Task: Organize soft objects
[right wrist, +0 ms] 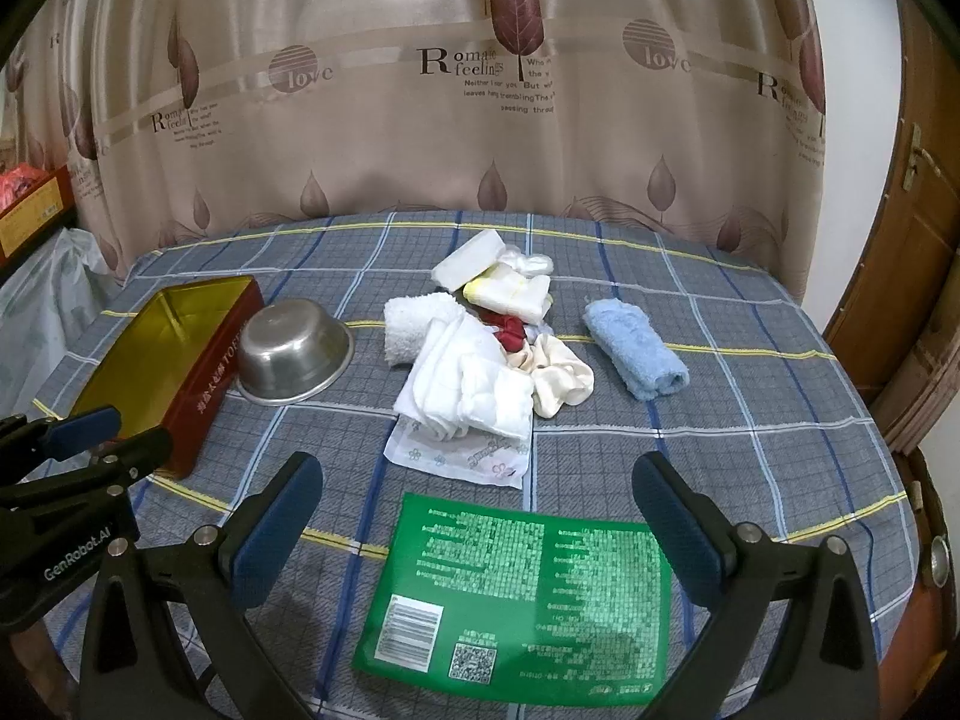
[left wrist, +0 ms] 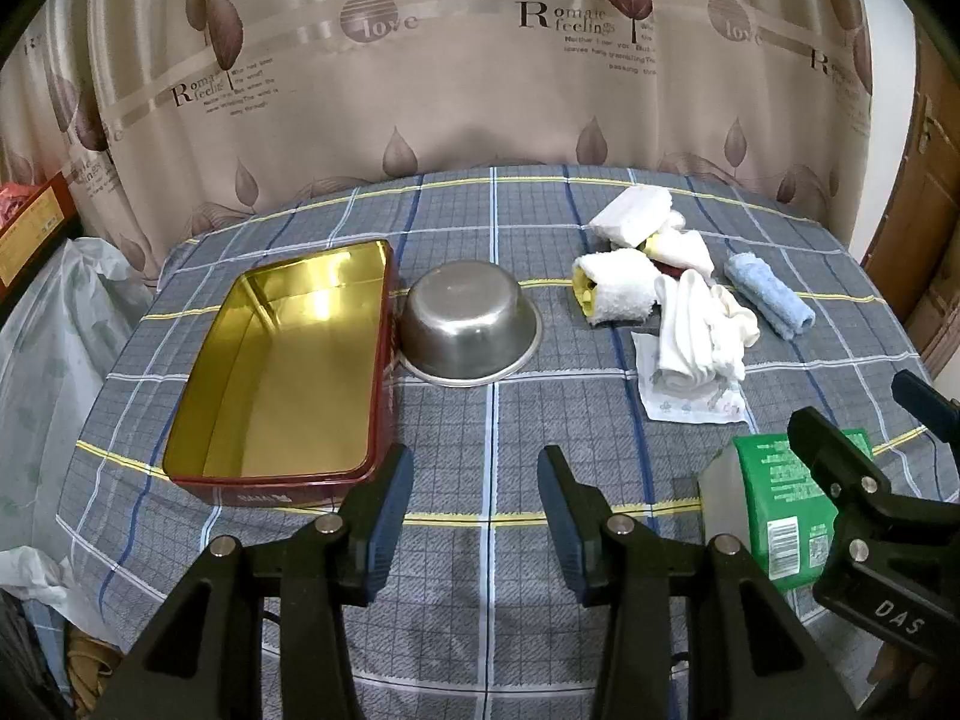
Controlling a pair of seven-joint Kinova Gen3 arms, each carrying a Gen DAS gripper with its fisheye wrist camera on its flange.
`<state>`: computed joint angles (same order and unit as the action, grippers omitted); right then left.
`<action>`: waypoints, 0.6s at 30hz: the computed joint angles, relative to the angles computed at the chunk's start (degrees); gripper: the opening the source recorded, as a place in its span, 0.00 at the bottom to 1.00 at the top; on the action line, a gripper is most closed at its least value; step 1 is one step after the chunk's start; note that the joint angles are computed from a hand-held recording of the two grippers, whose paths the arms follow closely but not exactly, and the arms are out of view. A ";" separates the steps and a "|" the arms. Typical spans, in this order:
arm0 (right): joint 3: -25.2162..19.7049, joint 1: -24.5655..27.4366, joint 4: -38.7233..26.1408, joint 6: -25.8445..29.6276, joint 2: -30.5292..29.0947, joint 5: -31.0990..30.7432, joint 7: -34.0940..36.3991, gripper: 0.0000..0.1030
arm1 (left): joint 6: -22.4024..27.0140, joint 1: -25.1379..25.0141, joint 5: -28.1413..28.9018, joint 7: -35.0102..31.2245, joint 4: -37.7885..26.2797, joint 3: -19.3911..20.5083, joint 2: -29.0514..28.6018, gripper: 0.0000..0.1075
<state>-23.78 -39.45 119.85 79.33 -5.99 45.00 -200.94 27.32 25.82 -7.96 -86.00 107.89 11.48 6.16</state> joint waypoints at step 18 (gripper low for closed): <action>0.14 -0.06 0.19 -0.30 -0.11 0.04 -0.04 0.99 | -0.16 -0.31 0.41 -0.75 0.36 -0.03 -0.13 0.41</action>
<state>-23.65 -39.51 120.04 79.03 -6.09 45.04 -200.97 27.16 25.51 -7.55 -86.75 108.24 11.45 6.03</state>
